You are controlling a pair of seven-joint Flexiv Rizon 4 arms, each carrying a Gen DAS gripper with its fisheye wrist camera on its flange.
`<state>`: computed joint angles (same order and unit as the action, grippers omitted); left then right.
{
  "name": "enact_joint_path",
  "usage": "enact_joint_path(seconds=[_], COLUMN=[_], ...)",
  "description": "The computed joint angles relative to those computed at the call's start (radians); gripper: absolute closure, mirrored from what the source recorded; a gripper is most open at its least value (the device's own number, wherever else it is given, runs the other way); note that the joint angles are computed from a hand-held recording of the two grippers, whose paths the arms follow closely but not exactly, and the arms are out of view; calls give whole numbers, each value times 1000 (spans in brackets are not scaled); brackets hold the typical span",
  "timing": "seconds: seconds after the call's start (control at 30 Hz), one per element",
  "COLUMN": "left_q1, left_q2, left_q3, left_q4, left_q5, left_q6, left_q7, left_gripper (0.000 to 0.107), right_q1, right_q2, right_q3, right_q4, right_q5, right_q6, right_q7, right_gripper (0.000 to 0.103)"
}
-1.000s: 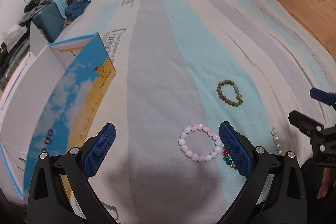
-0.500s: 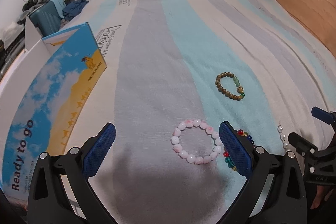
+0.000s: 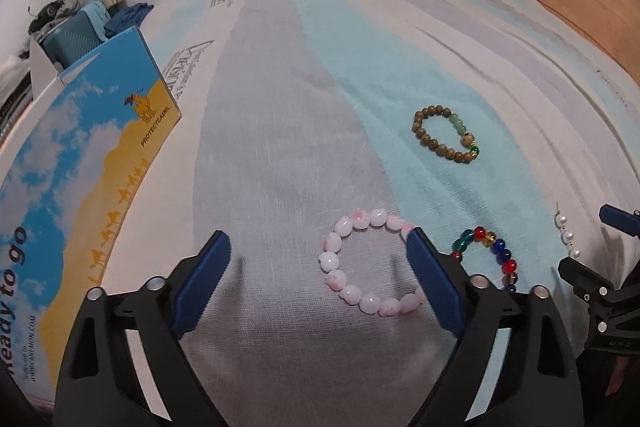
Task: Organize jewelry
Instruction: 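Grasp pink-white bead bracelet with left gripper while right grasps pearl earring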
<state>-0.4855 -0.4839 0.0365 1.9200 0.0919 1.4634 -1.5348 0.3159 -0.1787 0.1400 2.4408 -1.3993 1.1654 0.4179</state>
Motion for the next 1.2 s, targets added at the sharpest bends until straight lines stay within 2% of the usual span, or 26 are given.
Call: enact_joint_path(seconds=[0.03, 0.1, 0.2, 0.37, 0.47, 0.53, 0.63, 0.67, 0.73, 0.77, 0.83, 0.93, 1.2], left_q1=[4, 30, 45, 58, 57, 56, 79, 82, 101, 119, 148, 138, 117], left_q2=[-2, -5, -14, -26, -29, -29, -24, -26, -22, -18, -13, -6, 11], left_q3=[-4, -34, -51, -66, -67, -69, -100, -103, -128, -150, -186, -177, -165], left_q4=[1, 7, 8, 12, 21, 26, 37, 36, 42, 49, 59, 61, 60], left_q5=[-4, -24, -39, -57, -64, -66, -85, -91, -114, -133, -170, -181, -191], left_q6=[-2, -8, -20, -27, -13, -8, -6, -7, -16, -23, -30, -37, -37], left_q7=[1, 18, 39, 65, 68, 76, 108, 114, 135, 148, 173, 184, 188], left_gripper=[23, 34, 40, 45, 48, 54, 67, 74, 86, 97, 97, 97, 97], right_q1=[-2, -7, -13, -22, -24, -26, -26, -26, -22, -24, -32, -41, -77], right_q2=[-4, -10, -13, -18, -19, -16, -10, -7, 3, 8, 15, 23, 46], right_q3=[-1, -7, -10, -9, -6, -4, 1, 2, 7, 5, 2, -2, -9], right_q4=[0, 2, 3, 3, 5, 7, 10, 11, 15, 19, 24, 30, 39], right_q5=[-1, -24, -53, -85, -100, -107, -97, -95, -68, -68, -65, -63, -95], right_q6=[5, 18, 24, 25, 18, 14, 3, 1, -16, -13, 0, 15, 76], right_q7=[2, 21, 43, 62, 71, 74, 54, 46, 19, 16, 8, -8, 20], right_gripper=[18, 19, 19, 21, 26, 33, 49, 53, 70, 74, 82, 89, 91])
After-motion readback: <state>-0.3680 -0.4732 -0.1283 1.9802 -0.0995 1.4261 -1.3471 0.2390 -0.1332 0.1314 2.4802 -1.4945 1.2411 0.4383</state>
